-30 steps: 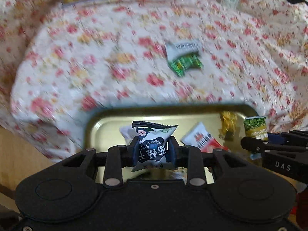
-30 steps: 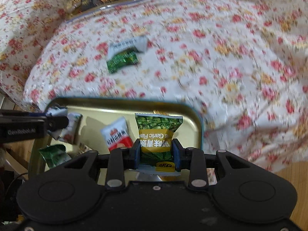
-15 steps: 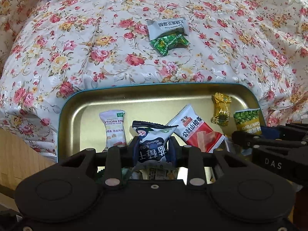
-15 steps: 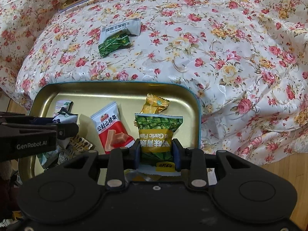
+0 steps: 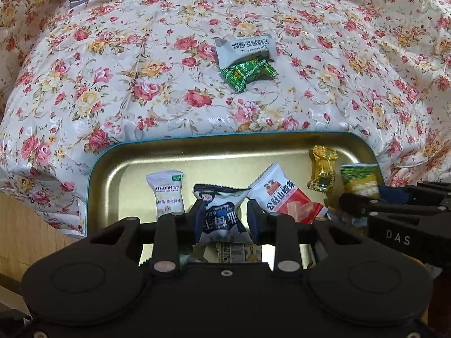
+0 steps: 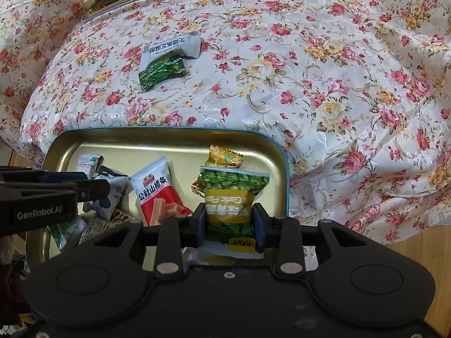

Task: Organize snacks
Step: 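Open both tools to drop the packets into the tray, then withdraw both open tools toward the white sesame crisp and green candy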

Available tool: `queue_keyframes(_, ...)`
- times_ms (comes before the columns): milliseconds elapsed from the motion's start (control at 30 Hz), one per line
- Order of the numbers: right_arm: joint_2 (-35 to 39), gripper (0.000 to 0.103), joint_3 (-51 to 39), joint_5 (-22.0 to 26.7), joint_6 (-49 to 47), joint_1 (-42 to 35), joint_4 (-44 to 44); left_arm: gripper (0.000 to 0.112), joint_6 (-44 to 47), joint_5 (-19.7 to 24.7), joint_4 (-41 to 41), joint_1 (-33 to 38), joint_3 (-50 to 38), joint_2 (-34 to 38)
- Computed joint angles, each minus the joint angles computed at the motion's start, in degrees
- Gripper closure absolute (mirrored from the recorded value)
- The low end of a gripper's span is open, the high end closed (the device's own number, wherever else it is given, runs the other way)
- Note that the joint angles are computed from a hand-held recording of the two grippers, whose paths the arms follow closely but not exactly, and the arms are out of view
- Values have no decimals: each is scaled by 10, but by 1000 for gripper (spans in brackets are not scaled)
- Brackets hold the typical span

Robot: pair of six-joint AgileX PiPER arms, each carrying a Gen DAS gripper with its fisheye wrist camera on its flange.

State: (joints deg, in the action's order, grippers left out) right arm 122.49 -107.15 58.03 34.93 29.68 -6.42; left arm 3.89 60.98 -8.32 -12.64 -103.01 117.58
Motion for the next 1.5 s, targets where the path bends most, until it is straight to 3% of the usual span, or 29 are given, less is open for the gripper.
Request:
queue_keyframes(533, -31, 67, 29, -15, -18, 1, 28, 71, 6, 25, 6, 1, 14, -23)
queue_keyframes(767, -32, 67, 4, -17, -17, -2, 8, 71, 9, 7, 30, 4, -19, -20)
queue_keyframes(967, -9, 67, -44, -28, -2, -8, -32, 71, 2, -20, 63, 9, -82, 8)
queue_keyframes(1133, 29, 67, -109, -22, 2, -20, -46, 71, 6, -17, 70, 14, -178, 63)
queue_keyframes(1333, 79, 67, -183, -15, 6, -30, -56, 70, 48, -12, 59, 11, -288, 135)
queue_keyframes(1500, 133, 67, -271, 6, -1, -38, -52, 67, 101, -32, 42, 4, -318, 167)
